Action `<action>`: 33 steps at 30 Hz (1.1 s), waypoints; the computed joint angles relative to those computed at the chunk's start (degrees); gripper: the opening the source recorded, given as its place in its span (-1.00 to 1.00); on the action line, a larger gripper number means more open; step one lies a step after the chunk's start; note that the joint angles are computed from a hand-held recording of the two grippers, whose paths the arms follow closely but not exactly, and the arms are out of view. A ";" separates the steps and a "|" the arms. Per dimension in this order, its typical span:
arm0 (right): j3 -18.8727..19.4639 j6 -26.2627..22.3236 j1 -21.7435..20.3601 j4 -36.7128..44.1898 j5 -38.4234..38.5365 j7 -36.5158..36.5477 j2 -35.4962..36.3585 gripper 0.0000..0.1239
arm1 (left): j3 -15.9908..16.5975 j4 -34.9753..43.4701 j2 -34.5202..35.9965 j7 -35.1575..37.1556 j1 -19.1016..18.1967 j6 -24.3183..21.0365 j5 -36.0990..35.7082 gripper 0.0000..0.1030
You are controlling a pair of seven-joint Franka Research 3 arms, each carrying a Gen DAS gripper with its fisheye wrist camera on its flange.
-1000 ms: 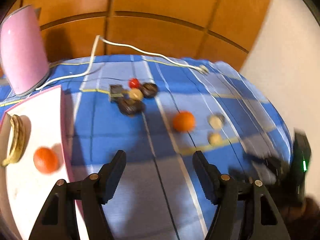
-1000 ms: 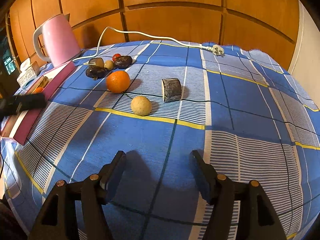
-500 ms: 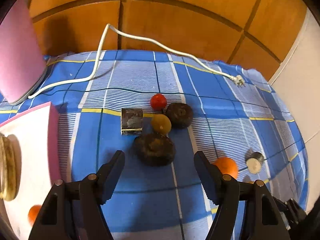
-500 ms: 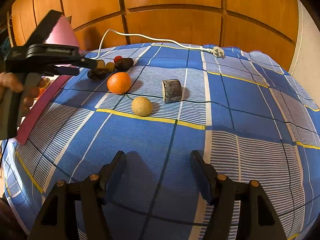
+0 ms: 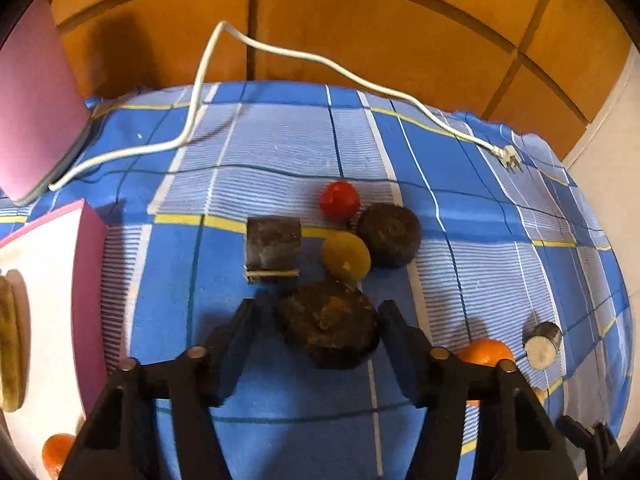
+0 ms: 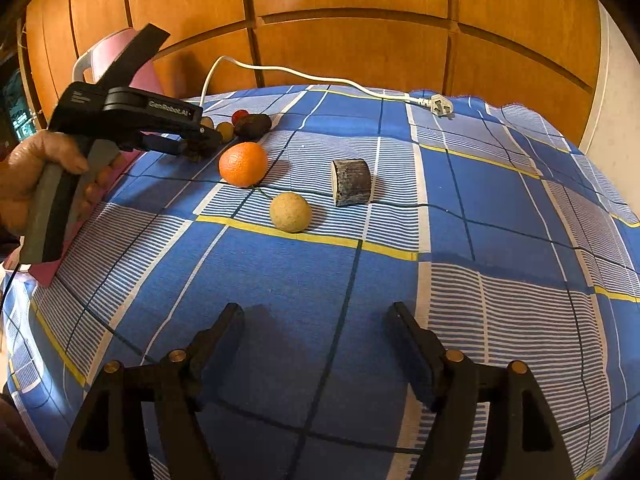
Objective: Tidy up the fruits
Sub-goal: 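Reach the left gripper to the dark brown round fruit and grasp it, then lift the dark fruit with the left gripper while the right gripper grasps the tan fruit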
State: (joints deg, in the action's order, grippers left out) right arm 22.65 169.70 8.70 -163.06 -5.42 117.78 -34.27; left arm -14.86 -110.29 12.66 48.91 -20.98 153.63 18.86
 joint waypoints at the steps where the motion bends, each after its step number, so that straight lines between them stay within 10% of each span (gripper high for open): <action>1: 0.01 -0.12 0.00 0.04 -0.02 0.02 -0.02 0.21 | -0.40 -0.22 -0.03 1.08 0.42 0.67 -1.02 0.00; 21: 0.88 0.95 -0.86 -0.29 -0.49 0.93 0.05 0.23 | -5.07 -27.17 -21.27 -1.95 -2.27 12.15 4.42 -0.01; 33: 0.41 -3.52 -0.21 1.64 -1.39 1.36 0.42 0.24 | -4.30 -30.65 -21.48 -4.99 -2.20 18.31 7.23 -0.09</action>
